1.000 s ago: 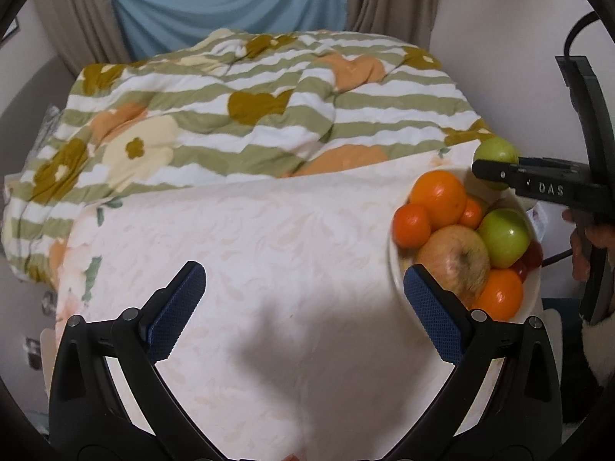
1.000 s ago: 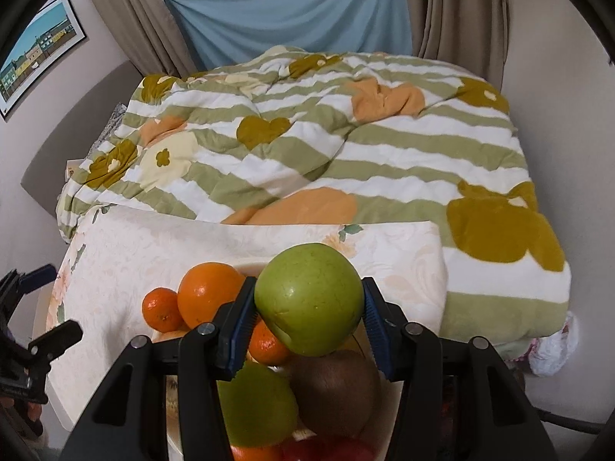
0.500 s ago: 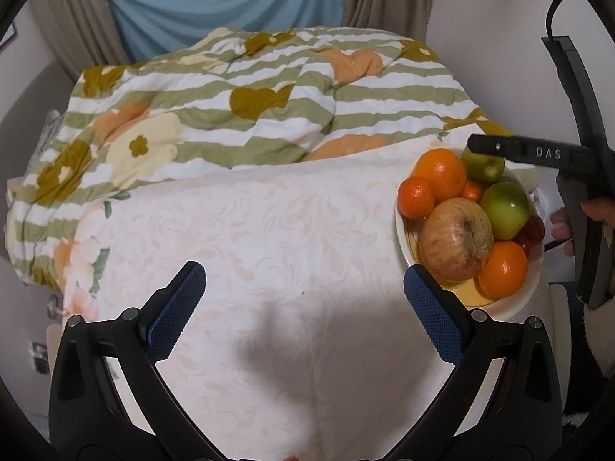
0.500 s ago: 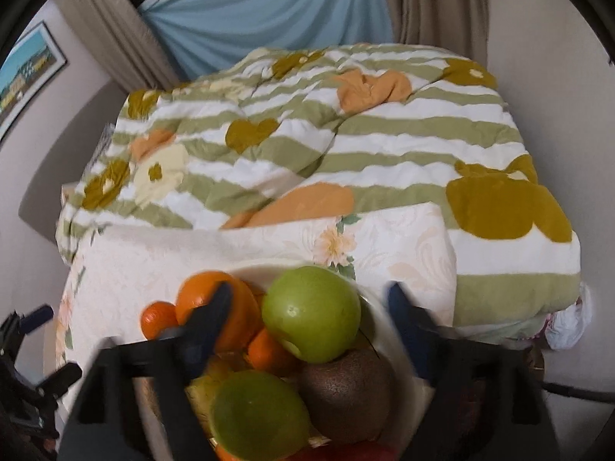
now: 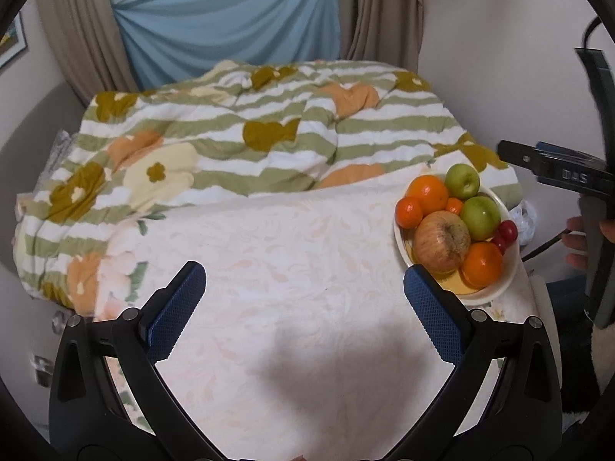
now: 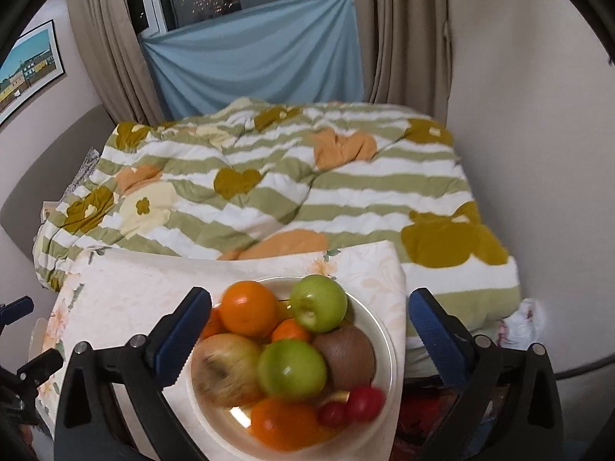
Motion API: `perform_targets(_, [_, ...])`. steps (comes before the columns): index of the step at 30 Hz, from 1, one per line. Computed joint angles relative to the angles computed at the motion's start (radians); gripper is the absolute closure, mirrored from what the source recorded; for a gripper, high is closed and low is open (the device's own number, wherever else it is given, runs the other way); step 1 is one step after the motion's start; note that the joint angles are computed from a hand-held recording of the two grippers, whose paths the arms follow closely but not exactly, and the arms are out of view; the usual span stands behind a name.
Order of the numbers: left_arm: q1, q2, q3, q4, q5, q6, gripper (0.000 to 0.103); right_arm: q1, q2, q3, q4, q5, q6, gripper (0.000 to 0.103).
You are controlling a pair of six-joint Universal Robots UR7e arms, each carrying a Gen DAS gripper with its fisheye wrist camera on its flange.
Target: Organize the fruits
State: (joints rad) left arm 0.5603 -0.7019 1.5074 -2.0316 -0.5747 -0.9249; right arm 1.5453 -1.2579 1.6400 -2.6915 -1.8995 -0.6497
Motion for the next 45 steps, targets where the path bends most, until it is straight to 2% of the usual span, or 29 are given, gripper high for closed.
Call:
perform_targets(5, [-0.049,-0.09,0.092,0.0,0.023,-0.061,0.0,0.062,-0.104,0.12,-0.065,-0.065,0.034,0.001])
perform_targets(10, [-0.103,-0.175,0.16,0.107,0.06,-0.192,0.0,0.119,-0.191,0.232,-0.096,-0.132,0.062,0.001])
perform_targets(16, [-0.161,-0.264,0.228,0.236,0.07,-0.339,0.0,0.175,-0.277,0.351,-0.143,-0.187,0.088,0.001])
perform_targets(21, [-0.202,-0.307,0.268,0.298,0.077,-0.402,0.0,0.214,-0.319,0.422,-0.176,-0.212,0.122,0.001])
perform_targets(35, [-0.244,-0.361,0.314,0.346,0.093,-0.448,0.0,0.274,-0.332,0.482,-0.245,-0.259,0.137,0.001])
perform_targets(45, [-0.244,-0.368,0.318,0.349,0.098,-0.447,0.0,0.275,-0.332,0.48,-0.242,-0.261,0.137,0.001])
